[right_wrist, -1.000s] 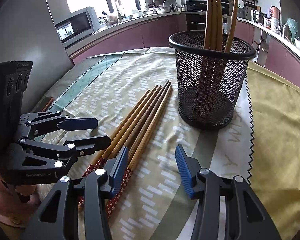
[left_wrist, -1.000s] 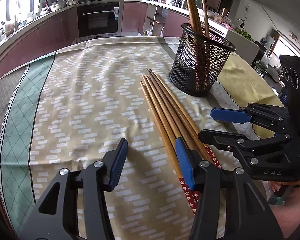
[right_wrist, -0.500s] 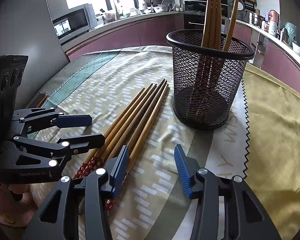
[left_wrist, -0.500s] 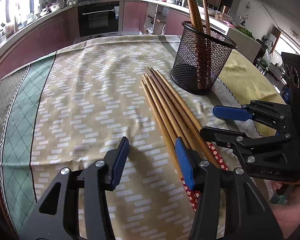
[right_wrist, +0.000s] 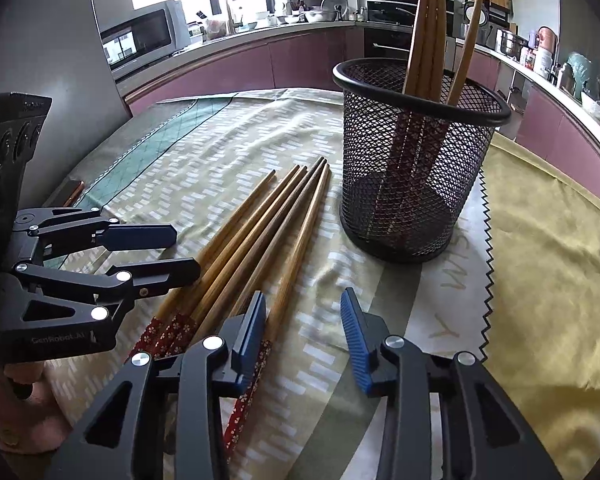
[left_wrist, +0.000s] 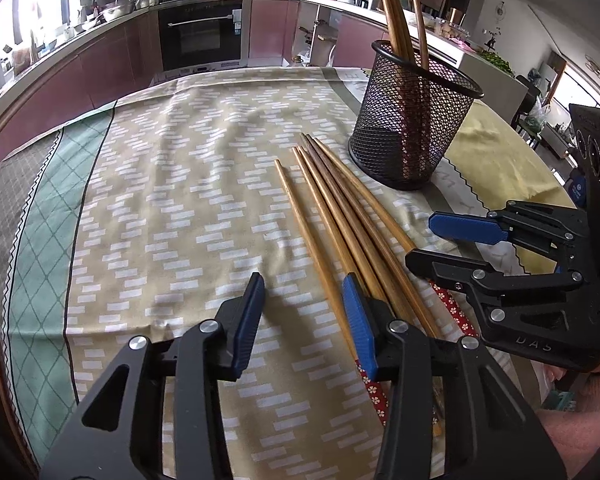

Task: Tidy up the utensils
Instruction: 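Move the right gripper to the next chopstick and close on it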

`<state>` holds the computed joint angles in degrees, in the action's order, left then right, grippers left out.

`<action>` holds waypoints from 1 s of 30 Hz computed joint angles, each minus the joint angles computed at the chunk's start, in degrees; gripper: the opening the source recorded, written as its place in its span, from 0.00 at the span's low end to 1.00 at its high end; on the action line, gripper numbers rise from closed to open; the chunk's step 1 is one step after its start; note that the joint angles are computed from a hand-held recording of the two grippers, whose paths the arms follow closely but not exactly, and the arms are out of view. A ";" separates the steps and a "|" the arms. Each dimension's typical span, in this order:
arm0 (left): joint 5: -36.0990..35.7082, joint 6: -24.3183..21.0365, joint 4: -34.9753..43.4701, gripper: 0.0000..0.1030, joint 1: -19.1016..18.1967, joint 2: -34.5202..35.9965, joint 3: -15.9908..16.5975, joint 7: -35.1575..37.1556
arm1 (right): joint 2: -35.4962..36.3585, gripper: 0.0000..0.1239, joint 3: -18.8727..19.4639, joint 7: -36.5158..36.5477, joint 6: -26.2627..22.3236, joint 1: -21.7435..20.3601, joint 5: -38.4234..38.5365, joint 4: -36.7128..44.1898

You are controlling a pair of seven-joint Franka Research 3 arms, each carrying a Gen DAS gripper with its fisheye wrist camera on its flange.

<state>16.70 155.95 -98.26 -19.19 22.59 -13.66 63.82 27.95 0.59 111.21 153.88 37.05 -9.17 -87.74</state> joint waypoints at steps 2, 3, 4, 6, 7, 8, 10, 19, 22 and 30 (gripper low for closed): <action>0.34 -0.53 0.53 0.36 -0.17 0.28 0.23 0.00 | 0.26 0.28 -0.26 0.09 -0.52 0.22 -0.39 0.52; 0.44 -0.87 0.96 0.36 -0.23 0.52 0.28 0.07 | 0.46 0.28 -0.36 0.13 -0.79 0.31 -0.59 0.87; 0.53 -1.12 1.27 0.34 -0.28 0.70 0.33 0.11 | 0.70 0.28 -0.38 0.08 -0.97 0.33 -0.71 1.24; 0.86 -1.55 2.19 0.33 -0.49 1.29 0.49 0.18 | 1.52 0.28 -0.43 0.07 -1.56 0.44 -0.85 2.58; 1.05 -1.74 2.58 0.33 -0.62 1.53 0.60 0.12 | 1.78 0.27 -0.49 0.09 -1.76 0.52 -0.95 3.01; 1.23 -2.00 3.09 0.33 -0.73 1.86 0.72 0.07 | 2.20 0.27 -0.53 0.00 -2.07 0.58 -1.04 3.69; 1.59 -2.62 4.04 0.30 -0.99 2.39 0.98 -0.20 | 2.88 0.24 -0.62 -0.07 -2.63 0.70 -1.15 4.88; 1.81 -3.19 5.74 0.14 -1.17 3.51 1.29 -1.67 | 5.10 0.12 -0.23 -0.77 -3.16 0.34 0.46 8.12; 1.52 -2.76 5.51 0.12 -1.12 3.43 1.18 -2.21 | 4.88 0.08 0.60 -1.72 -2.41 -0.46 2.37 7.59; 0.02 -2.06 4.51 0.08 -0.50 2.82 0.45 -2.15 | 2.80 0.06 1.75 -2.50 0.65 -2.00 7.17 3.73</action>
<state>16.72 153.89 -93.76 -19.68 25.41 -13.21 61.67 30.76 2.34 108.71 154.54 35.04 -2.00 -84.01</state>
